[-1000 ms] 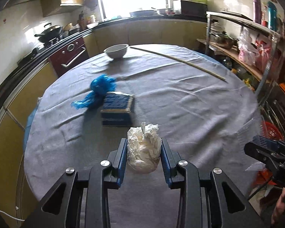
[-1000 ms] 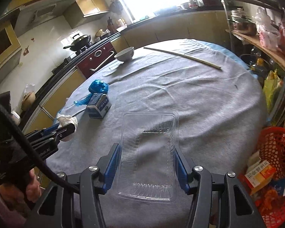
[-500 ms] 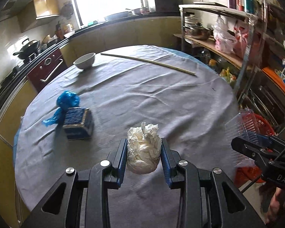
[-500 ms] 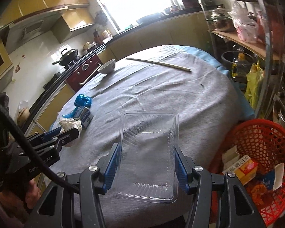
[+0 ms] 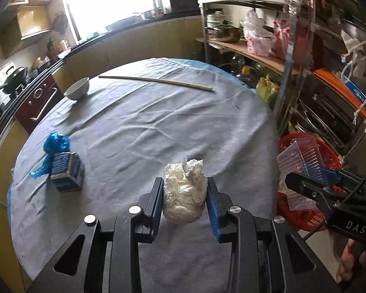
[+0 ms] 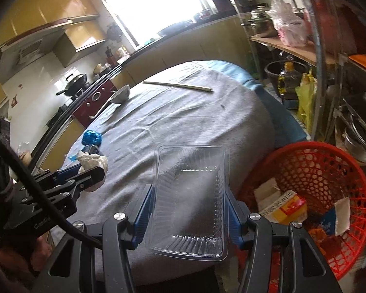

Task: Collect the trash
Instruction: 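Carry the clear tray with the right gripper while the left gripper carries the tissue to the basket, then release the clear tray and the tissue into the red basket with both grippers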

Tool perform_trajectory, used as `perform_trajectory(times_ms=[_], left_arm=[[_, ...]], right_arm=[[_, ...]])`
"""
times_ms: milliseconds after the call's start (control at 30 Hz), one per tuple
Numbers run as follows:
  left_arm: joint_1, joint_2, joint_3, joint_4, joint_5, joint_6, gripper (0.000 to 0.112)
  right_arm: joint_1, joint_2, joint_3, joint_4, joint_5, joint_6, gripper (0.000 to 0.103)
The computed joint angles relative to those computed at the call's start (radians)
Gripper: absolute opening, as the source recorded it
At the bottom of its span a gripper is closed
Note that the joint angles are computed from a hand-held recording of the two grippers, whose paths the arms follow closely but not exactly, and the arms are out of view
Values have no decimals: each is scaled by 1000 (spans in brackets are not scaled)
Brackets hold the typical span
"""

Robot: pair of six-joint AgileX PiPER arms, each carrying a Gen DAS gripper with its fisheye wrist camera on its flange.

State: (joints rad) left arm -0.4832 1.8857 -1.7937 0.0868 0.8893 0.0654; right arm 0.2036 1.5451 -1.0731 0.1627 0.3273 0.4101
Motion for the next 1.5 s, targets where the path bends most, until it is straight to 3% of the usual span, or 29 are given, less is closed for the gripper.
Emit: perform_trajectory(times_ms=[300, 800, 1500], left_arm=[[-41, 25, -35, -27, 30, 25, 35], [-78, 125, -163, -285, 141, 180, 35], [-211, 276, -318, -407, 301, 260, 39]], right_arm=[[-61, -51, 79, 24, -5, -14, 57], [-241, -161, 246, 72, 14, -56, 57], [-522, -220, 390, 403, 47, -396, 60]])
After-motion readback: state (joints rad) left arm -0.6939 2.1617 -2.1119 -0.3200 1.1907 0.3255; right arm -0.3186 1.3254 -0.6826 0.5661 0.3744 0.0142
